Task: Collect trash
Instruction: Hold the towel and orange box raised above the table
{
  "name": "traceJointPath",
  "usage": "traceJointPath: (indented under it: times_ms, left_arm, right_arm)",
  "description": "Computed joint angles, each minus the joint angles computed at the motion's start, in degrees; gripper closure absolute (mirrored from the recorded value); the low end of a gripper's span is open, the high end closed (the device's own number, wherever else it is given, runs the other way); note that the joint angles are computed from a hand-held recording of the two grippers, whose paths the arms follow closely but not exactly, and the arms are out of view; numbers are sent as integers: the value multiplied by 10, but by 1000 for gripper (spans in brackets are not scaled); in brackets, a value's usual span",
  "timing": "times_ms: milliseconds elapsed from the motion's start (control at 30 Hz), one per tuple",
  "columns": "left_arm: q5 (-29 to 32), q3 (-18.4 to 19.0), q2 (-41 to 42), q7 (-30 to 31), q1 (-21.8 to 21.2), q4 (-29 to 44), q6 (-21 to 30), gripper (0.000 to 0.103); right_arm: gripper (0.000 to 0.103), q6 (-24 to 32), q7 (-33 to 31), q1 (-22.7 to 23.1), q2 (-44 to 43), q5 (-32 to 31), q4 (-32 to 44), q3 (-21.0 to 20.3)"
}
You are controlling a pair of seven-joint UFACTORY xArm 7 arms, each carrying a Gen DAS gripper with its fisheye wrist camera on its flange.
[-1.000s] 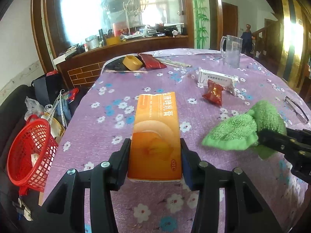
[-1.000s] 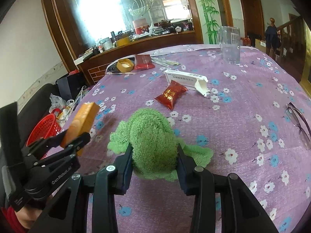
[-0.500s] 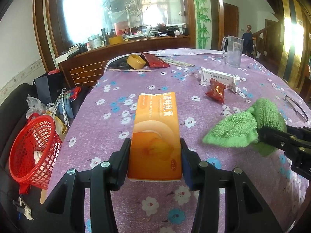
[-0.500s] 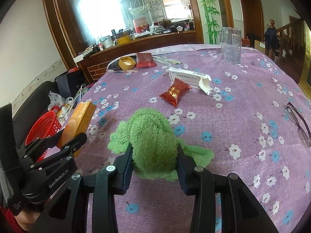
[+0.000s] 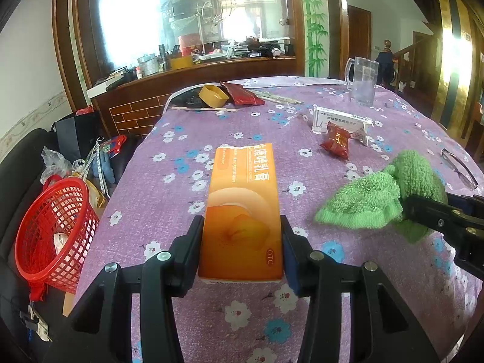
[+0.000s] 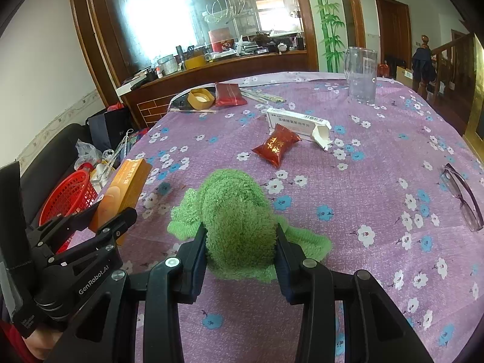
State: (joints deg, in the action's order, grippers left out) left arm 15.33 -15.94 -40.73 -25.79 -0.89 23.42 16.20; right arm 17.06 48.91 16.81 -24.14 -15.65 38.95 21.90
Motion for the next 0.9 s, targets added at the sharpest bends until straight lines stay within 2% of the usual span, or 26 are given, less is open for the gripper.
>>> traceJointPath:
  times_ms: [900]
  left_arm:
    - [-32, 43, -49, 45, -3, -28, 8, 57]
  right_arm:
    - [60, 37, 32, 8, 28, -43, 43, 21]
